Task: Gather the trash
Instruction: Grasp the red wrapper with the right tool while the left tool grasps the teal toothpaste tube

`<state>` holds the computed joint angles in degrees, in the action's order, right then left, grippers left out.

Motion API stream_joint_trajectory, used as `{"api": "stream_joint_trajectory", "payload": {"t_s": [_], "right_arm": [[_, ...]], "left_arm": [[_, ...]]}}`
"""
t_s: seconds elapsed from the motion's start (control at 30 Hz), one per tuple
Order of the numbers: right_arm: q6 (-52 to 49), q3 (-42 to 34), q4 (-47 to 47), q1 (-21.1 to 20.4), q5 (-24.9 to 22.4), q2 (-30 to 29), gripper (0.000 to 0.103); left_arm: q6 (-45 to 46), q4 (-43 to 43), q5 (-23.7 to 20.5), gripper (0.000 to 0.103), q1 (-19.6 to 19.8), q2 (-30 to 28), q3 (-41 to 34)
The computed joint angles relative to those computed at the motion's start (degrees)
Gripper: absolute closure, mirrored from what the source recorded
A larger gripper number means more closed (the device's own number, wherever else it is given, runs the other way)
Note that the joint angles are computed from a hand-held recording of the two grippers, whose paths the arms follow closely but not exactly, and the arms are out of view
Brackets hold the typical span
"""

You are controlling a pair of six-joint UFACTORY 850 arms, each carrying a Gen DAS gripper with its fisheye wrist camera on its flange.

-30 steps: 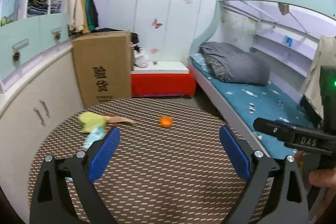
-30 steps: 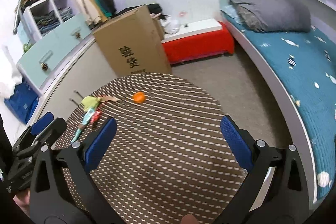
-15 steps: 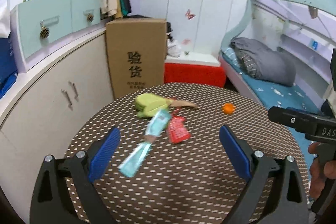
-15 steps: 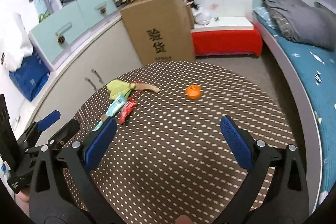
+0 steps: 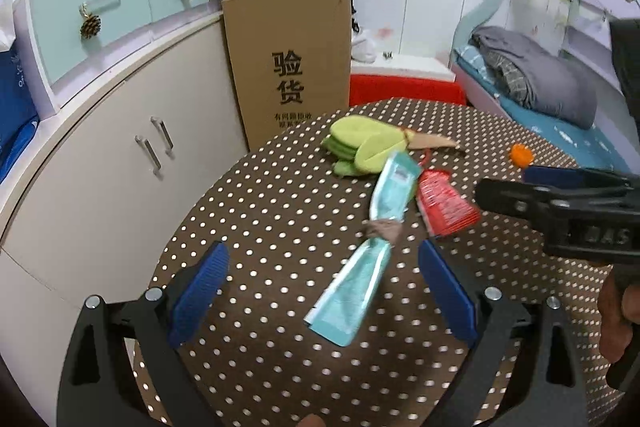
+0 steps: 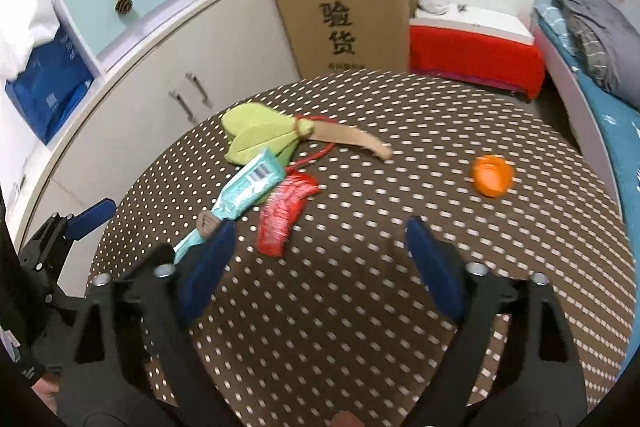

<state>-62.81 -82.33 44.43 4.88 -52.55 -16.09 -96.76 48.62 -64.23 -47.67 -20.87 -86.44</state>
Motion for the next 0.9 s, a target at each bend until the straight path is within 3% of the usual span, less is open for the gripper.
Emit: {"api": "stream_joint_trajectory", "payload": {"t_s": [0.1, 0.3, 0.4, 0.53, 0.57, 0.67, 0.73, 0.77, 0.8, 0.9], "right_arm": [[1.0, -0.6, -2.0, 2.1, 0.4, -1.3, 0.036], [-1.3, 1.3, -3.4, 4.6, 4.6, -0.8, 0.072], [-3.0, 2.0, -2.6, 3.9, 4.3, -0.3, 0.08], [-4.3, 3.1, -0.5, 1.0, 3.3, 0.6, 0.083], [-4.6, 3.4, 0.0, 0.0, 2.5, 0.8, 0.083], [-5.0, 3.8, 0.6, -2.0, 1.8, 1.1, 0.083], [-5.1, 4.1, 1.1, -3.3, 1.0, 1.3, 0.083], [-5.4, 4.5, 1.3, -3.9, 0.9, 1.6, 0.083], [-5.7, 4.6, 1.5, -4.5, 0.5, 1.7, 0.083], [-6.8, 5.4, 2.3, -6.3, -0.8, 2.3, 0.084]], "left_arm": [[0.8, -0.8, 0.3, 0.01, 0.6, 0.2, 0.5], [4.1, -1.9, 1.2, 0.01, 1.5, -0.4, -0.1], [7.1, -2.9, 2.3, 0.01, 2.2, -1.5, -1.5], [10.7, -4.7, 5.0, 0.01, 3.3, -2.6, -2.8], [11.5, -5.1, 5.4, 0.013, 3.5, -2.9, -3.1], [16.2, -8.8, 8.1, 0.045, 4.7, -4.1, -4.2], [16.7, -8.7, 9.6, 0.06, 4.6, -4.0, -4.1], [17.4, -8.9, 9.8, 0.074, 4.5, -4.1, -4.4], [18.1, -9.4, 10.2, 0.081, 4.2, -4.2, -4.7], [16.6, -9.5, 11.5, 0.082, 3.3, -3.7, -4.1]]}}
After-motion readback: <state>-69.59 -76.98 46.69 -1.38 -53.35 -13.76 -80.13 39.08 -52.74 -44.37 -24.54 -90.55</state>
